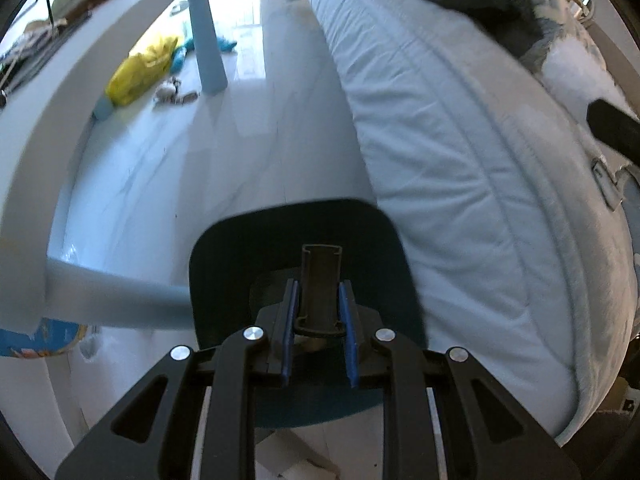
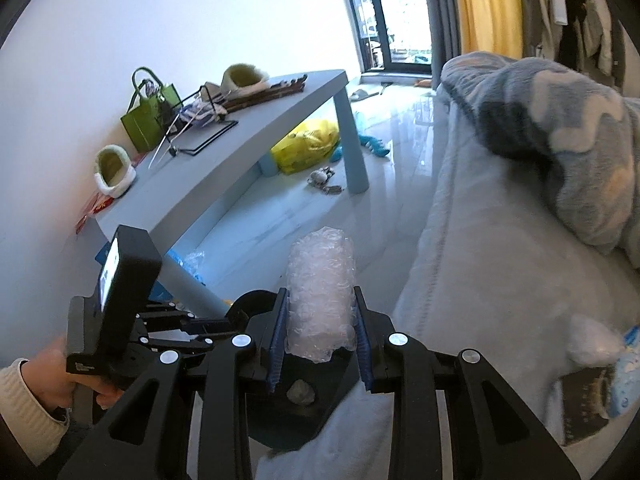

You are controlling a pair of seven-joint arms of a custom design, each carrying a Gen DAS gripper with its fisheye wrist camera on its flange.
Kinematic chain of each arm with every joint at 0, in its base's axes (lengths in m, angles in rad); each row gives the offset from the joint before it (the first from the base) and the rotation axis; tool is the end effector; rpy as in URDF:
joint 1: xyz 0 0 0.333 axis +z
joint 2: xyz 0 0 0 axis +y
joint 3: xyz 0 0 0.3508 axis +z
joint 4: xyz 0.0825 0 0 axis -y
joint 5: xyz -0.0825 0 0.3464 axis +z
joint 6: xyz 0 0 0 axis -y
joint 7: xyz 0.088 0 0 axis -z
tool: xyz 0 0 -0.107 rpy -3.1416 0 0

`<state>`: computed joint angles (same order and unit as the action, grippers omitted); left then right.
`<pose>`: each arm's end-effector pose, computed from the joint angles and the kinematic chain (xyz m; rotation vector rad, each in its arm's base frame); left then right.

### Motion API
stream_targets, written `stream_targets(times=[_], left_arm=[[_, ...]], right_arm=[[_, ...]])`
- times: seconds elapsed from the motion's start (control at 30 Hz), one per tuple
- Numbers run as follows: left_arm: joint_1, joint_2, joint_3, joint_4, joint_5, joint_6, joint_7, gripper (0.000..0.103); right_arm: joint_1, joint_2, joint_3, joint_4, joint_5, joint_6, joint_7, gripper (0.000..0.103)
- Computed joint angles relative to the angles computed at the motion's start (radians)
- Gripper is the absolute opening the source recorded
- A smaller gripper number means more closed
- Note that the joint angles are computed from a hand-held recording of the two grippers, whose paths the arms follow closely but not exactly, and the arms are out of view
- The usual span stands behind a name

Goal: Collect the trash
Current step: 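Carry the bubble wrap and black strip to the bin with both tools, then open the left tool over the bin while the right tool releases the bubble wrap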

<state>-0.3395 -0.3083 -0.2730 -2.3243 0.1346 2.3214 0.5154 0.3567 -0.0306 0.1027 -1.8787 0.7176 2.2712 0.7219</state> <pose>0.3540 -0.2596 0.5370 -2.4132 1.6602 -0.4423 0.4883 0.2609 0.6151 -2.2790 0.7278 0.0216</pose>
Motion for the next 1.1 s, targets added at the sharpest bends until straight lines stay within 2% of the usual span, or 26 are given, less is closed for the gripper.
stream_targets(times=[0.13, 0.37, 0.73, 1.1], left_arm=[[-0.023, -0.014, 0.024, -0.035, -0.07, -0.002, 0.056, 0.025], [-0.028, -0.061, 0.038, -0.09, -0.141, -0.029, 0.111, 0.047], [0.01, -0.212, 0.022, -0.145, -0.051, -0.021, 0.056, 0.059], [0.049, -0.326, -0.005, -0.144, 0.073, 0.016, -0.007, 0.059]], right_arm=[[0.015, 0.021, 0.014, 0.021, -0.026, -0.012, 0.043, 0.03], [0.045, 0.065, 0.037, 0.043, -0.108, -0.042, 0.135, 0.03], [0.094, 0.116, 0.062, 0.04, -0.217, -0.061, 0.218, 0.03], [0.135, 0.163, 0.076, 0.021, -0.308, -0.07, 0.291, 0.03]])
